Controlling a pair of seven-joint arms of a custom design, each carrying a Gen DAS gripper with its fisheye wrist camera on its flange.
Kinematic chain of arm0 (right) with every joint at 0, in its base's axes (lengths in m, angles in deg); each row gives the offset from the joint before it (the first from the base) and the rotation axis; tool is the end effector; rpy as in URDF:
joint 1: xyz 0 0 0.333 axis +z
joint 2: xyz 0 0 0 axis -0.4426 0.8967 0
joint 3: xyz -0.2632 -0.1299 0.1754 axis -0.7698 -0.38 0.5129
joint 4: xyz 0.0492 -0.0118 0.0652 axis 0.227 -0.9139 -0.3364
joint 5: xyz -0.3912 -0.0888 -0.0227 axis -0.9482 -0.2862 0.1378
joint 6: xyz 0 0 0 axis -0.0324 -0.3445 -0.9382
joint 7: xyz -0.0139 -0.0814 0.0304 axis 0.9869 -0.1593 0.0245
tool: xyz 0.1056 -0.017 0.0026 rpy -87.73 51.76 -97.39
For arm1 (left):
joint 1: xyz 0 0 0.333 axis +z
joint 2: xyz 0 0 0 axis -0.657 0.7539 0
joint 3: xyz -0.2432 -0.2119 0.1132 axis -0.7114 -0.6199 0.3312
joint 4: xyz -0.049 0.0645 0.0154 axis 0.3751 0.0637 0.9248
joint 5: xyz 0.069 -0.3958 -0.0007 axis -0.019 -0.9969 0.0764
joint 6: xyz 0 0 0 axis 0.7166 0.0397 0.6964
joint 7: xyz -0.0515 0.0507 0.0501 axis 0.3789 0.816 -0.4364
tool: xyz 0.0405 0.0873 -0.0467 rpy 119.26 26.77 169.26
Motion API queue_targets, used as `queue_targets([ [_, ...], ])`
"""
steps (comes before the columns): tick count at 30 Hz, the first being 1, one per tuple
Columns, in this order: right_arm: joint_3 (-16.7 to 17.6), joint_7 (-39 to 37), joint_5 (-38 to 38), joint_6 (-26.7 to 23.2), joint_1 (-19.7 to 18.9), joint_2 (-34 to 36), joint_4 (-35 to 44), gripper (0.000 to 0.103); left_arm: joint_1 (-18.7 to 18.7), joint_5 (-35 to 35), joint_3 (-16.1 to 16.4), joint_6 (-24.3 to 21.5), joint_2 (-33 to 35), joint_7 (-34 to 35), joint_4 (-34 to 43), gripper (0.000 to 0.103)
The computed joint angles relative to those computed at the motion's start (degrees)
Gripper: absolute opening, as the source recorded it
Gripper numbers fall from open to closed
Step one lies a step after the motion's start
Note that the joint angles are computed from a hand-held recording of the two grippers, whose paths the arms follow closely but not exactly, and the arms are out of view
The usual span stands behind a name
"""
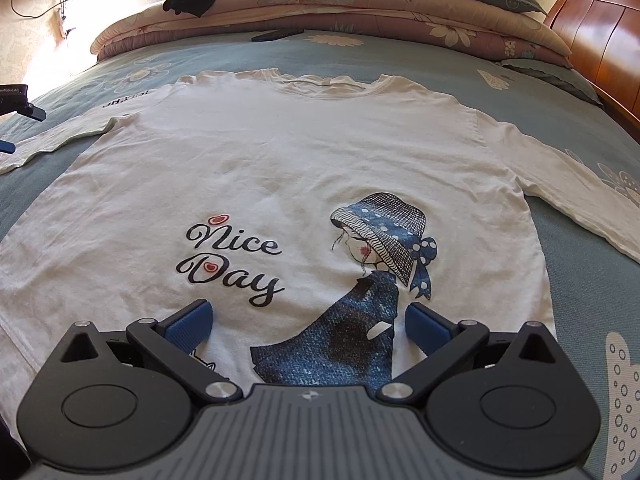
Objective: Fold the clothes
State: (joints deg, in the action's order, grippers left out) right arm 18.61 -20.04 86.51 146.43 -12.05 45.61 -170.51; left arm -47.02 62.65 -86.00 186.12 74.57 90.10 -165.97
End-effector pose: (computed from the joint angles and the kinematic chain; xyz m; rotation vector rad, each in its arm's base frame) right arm 0.4747 0.0362 0.4476 -1.9510 1.5247 -0.5690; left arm 0.5926 -0.1614 0.4913 -2.1687 1.3705 -0.7157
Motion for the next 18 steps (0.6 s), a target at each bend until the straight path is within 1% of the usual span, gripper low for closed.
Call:
queue_targets([
  [2,0.0,0.0,0.0,0.0,0.0,0.0,0.0,0.103,-1.0,5.0,0.1,-7.6,2.1,0.7,3.8,0.102],
  [3,0.2,0.3,-0.2,0.1,-0.1,0.0,-0.1,0.103,-1.1,5.4,0.1,-9.0,2.9,1.8,4.6,0.102],
  [6,0.0,0.2,-0.2,0.0,0.0,0.0,0.0,0.103,-1.0,4.0,0.2,-9.9,4.8,5.9,5.1,0.102],
  [7,-0.1,0.1,-0.2,0.0,0.0,0.0,0.0,0.103,-1.0,4.0,0.4,-9.0,4.8,6.0,4.3,0.103],
  [10,-0.1,0.0,-0.1,0.1,0.1,0.0,0.0,0.103,-0.7,6.6,1.6,-2.2,2.4,-0.2,-1.0,0.102],
  [11,-0.1,0.0,-0.1,0.1,0.1,0.0,0.0,0.103,-0.4,7.5,1.7,-0.3,1.2,-1.6,-2.8,0.102],
  [12,-0.1,0.0,-0.1,0.1,0.1,-0.1,0.0,0.103,-0.1,7.9,1.6,0.6,0.3,-1.5,-4.1,0.102],
  [14,0.0,0.0,-0.1,0.2,0.1,-0.1,-0.1,0.103,0.4,5.7,0.8,0.9,-1.2,3.0,-5.8,0.102],
  [17,-0.1,-0.1,0.0,0.3,0.2,0.0,-0.1,0.103,0.8,-2.3,-0.3,-2.9,-2.1,12.2,-4.8,0.102],
  [18,-0.2,-0.1,0.1,0.4,0.3,0.0,-0.1,0.103,1.0,-3.7,-0.4,-3.6,-2.3,13.3,-4.3,0.102],
])
